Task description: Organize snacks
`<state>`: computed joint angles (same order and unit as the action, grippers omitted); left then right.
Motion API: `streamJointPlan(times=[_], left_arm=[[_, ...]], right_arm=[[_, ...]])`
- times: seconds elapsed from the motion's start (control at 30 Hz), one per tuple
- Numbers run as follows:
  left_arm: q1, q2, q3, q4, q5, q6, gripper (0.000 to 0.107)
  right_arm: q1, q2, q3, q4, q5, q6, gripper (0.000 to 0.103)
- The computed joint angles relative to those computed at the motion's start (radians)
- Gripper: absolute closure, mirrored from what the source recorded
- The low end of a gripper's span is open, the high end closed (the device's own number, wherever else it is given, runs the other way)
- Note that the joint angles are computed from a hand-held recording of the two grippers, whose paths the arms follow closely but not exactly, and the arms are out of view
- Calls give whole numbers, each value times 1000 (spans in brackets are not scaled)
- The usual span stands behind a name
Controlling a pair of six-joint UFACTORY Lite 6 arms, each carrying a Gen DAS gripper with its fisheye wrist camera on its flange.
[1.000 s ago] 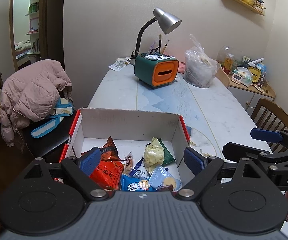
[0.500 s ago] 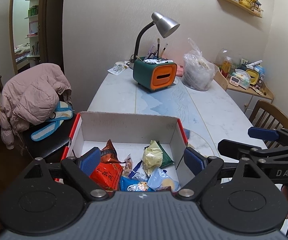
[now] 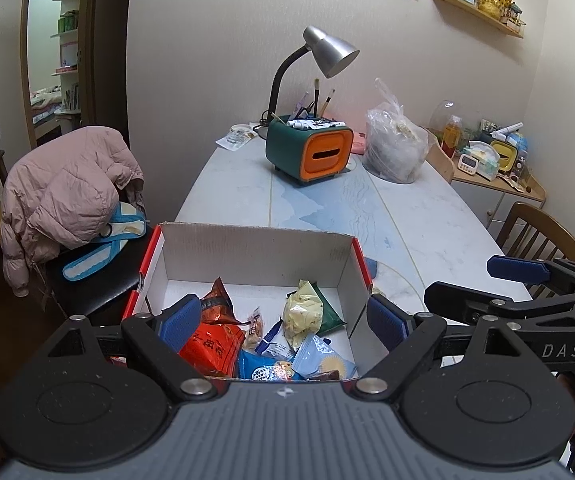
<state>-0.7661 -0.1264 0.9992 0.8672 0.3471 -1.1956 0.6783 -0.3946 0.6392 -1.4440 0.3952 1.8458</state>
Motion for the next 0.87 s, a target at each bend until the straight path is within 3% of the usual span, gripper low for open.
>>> streamJointPlan(times=[0.87], left_arm=[[-25,6,-7,-78,40,26,17]], right_arm=[[-4,-27,-37,37,-56,-18,0]])
